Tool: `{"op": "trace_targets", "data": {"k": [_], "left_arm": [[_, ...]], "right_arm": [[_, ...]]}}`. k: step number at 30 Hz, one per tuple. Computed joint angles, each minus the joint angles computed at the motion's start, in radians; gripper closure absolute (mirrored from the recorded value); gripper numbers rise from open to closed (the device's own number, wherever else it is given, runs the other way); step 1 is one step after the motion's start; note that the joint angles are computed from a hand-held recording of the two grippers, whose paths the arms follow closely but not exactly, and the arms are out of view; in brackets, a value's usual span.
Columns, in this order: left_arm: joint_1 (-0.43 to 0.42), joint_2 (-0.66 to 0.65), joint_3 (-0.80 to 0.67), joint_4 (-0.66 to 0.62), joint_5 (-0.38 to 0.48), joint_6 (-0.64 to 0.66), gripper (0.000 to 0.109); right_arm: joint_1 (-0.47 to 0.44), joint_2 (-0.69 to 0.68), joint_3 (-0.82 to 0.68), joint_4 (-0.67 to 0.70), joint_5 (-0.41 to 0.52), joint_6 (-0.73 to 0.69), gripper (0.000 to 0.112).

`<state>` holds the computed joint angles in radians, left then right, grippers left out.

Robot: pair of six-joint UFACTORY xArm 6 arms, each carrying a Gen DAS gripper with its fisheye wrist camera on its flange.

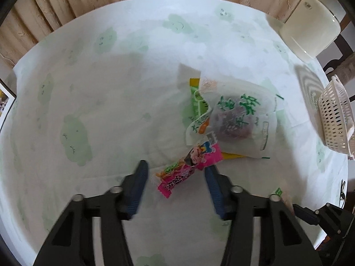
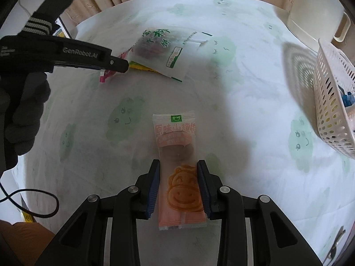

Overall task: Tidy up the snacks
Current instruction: 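Lift the orange pack with the right gripper while the left grasps the pink candy stick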

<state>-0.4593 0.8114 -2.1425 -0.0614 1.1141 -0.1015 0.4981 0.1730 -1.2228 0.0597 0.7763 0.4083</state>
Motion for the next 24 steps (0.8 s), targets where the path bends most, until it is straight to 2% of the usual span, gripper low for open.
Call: {"op": "trace_targets", "data": {"k": [1, 2, 3, 15, 24], "left_arm": [[0.002, -0.005, 0.01, -0.004, -0.004, 0.001, 0.068], [0.003, -0.013, 0.024, -0.009, -0.012, 0.001, 0.074], [0.005, -0.016, 0.03, -0.017, -0.01, 0.005, 0.085], [0.009, -0.158, 0.221, -0.055, -0.066, -0.016, 0.087], [-0.019, -0.223, 0.277, -0.078, -0.093, -0.014, 0.087]], "right_arm": [[0.002, 0.002, -0.003, -0.002, 0.002, 0.003, 0.078], [0.003, 0.003, -0.005, -0.003, 0.004, 0.004, 0.078], [0.003, 0.004, -0.005, -0.003, 0.004, 0.003, 0.078], [-0.018, -0.019, 0.016, 0.071, -0.026, -0.031, 0.078], [-0.058, -0.128, 0.083, 0.076, -0.069, -0.01, 0.078]]}}
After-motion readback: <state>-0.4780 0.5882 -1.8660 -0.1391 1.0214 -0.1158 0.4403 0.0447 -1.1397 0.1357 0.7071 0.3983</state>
